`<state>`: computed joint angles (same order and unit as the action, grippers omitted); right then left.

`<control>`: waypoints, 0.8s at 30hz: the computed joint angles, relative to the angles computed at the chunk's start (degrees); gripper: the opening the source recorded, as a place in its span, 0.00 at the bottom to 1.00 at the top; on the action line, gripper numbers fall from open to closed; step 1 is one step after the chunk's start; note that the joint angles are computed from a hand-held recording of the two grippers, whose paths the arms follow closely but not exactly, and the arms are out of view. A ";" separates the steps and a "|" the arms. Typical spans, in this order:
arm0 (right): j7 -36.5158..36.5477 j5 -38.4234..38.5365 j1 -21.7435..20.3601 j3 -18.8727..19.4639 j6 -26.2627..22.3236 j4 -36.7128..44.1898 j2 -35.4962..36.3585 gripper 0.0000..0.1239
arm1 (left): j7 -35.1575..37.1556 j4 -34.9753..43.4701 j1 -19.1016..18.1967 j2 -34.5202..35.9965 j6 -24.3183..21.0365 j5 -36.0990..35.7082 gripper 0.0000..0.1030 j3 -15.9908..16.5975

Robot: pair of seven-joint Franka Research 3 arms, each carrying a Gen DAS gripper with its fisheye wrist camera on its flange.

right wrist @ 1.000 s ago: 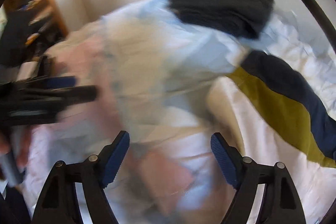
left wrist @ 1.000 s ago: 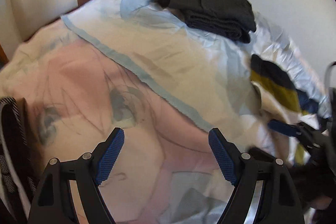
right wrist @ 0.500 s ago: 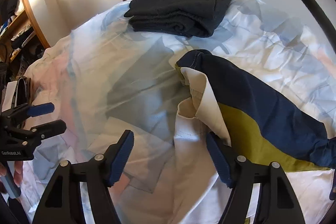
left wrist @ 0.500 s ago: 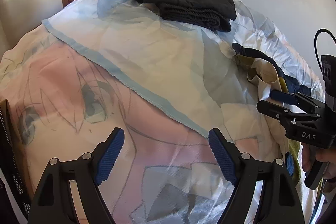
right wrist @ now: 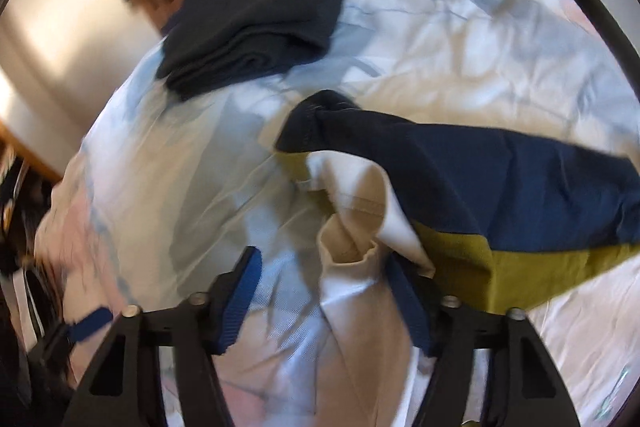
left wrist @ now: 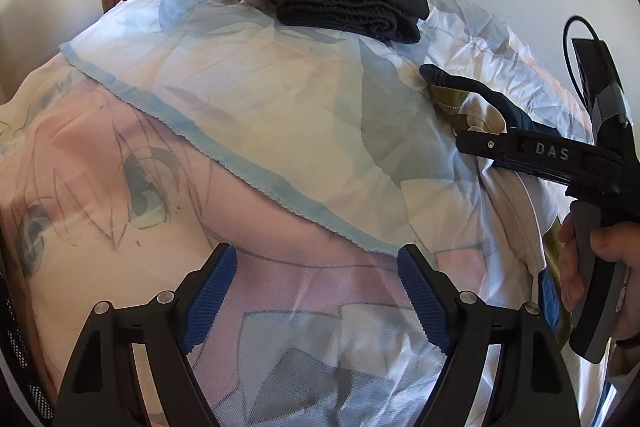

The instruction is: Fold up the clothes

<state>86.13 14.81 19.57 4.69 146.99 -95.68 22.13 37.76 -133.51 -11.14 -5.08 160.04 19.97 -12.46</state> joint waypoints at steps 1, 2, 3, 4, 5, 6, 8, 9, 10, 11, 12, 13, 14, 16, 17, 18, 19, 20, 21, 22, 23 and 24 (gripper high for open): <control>0.57 -0.27 0.17 -0.28 0.32 -0.20 -0.05 0.28 | 0.01 -0.11 0.00 -0.03 0.16 -0.20 0.80 0.07; 0.34 -1.39 0.46 -0.63 0.82 -0.70 -0.33 0.21 | -0.06 -0.20 0.02 -0.06 0.33 -0.46 0.80 0.14; 0.16 -2.89 0.89 -1.06 1.38 -1.13 -0.51 0.07 | -0.25 -0.29 0.03 -0.09 0.52 -0.67 0.80 0.17; -0.36 -3.35 0.86 -1.04 1.82 -1.44 -0.55 0.06 | -0.33 -0.33 0.04 -0.09 0.64 -0.87 0.80 0.19; -1.33 -2.53 0.31 -0.51 2.10 -1.60 -0.42 0.06 | -0.42 -0.35 0.05 -0.09 0.76 -1.05 0.80 0.21; -1.90 -2.03 0.05 -0.24 2.20 -1.58 -0.26 0.05 | -0.57 -0.37 0.08 -0.11 0.85 -1.14 0.80 0.22; -1.95 -2.09 0.28 -0.24 2.19 -1.36 -0.10 0.05 | -1.37 -0.41 0.26 -0.28 0.81 -0.44 0.80 0.10; -1.96 -2.39 0.66 -0.18 2.43 -1.71 -0.42 0.05 | -1.92 -0.49 0.41 -0.47 0.71 0.03 0.80 0.07; -2.17 -2.52 0.99 0.04 2.48 -2.10 -0.80 0.05 | -2.46 -0.56 0.54 -0.63 0.57 0.42 0.80 0.05; -2.36 -2.65 1.32 0.25 2.53 -2.48 -1.19 0.05 | -2.98 -0.63 0.69 -0.78 0.36 0.73 0.80 0.06; -2.37 -2.95 1.78 0.37 2.58 -2.86 -1.52 0.05 | -3.43 -0.71 0.82 -0.93 0.19 0.93 0.80 0.09; -2.11 -3.49 2.39 0.37 2.64 -3.26 -1.82 0.05 | -3.96 -0.81 0.96 -1.08 0.09 0.98 0.80 0.15; -1.84 -4.04 2.97 0.39 2.67 -3.61 -2.08 0.05 | -5.02 -0.90 1.21 -1.21 -0.22 1.21 0.80 0.16; -0.87 -5.62 4.32 0.24 3.05 -4.34 -2.53 0.06 | -6.83 -0.78 1.59 -1.26 -1.41 1.82 0.80 0.11; -0.01 -6.81 5.10 -0.07 3.68 -4.75 -2.65 0.07 | -7.14 -0.73 1.62 -1.26 -1.76 1.77 0.80 0.17; 0.25 -7.44 5.54 0.01 3.67 -4.78 -2.58 0.11 | -7.49 -0.75 1.69 -1.29 -2.10 1.86 0.80 0.21; -0.68 -6.80 5.40 0.79 2.95 -4.46 -2.40 0.17 | -8.29 -0.69 1.85 -1.32 -2.59 2.60 0.80 0.09; -2.63 -4.89 4.71 2.05 2.04 -4.08 -2.26 0.20 | -8.92 -0.65 1.95 -1.34 -2.87 3.23 0.80 0.03; -5.41 -2.05 3.70 3.60 1.13 -3.68 -2.13 0.26 | -9.36 -0.76 2.02 -1.44 -2.85 3.68 0.80 0.04; -9.18 2.28 2.08 5.46 0.09 -3.40 -2.20 0.21 | -10.18 -0.96 2.20 -1.68 -2.95 4.20 0.79 0.06; -12.84 7.05 0.38 6.98 -1.23 -3.24 -2.50 0.22 | -11.12 -1.38 2.44 -2.01 -2.73 4.32 0.79 0.22; -15.77 11.26 -0.86 7.83 -2.23 -3.30 -2.88 0.31 | -11.71 -1.78 2.61 -2.29 -2.41 4.19 0.79 0.40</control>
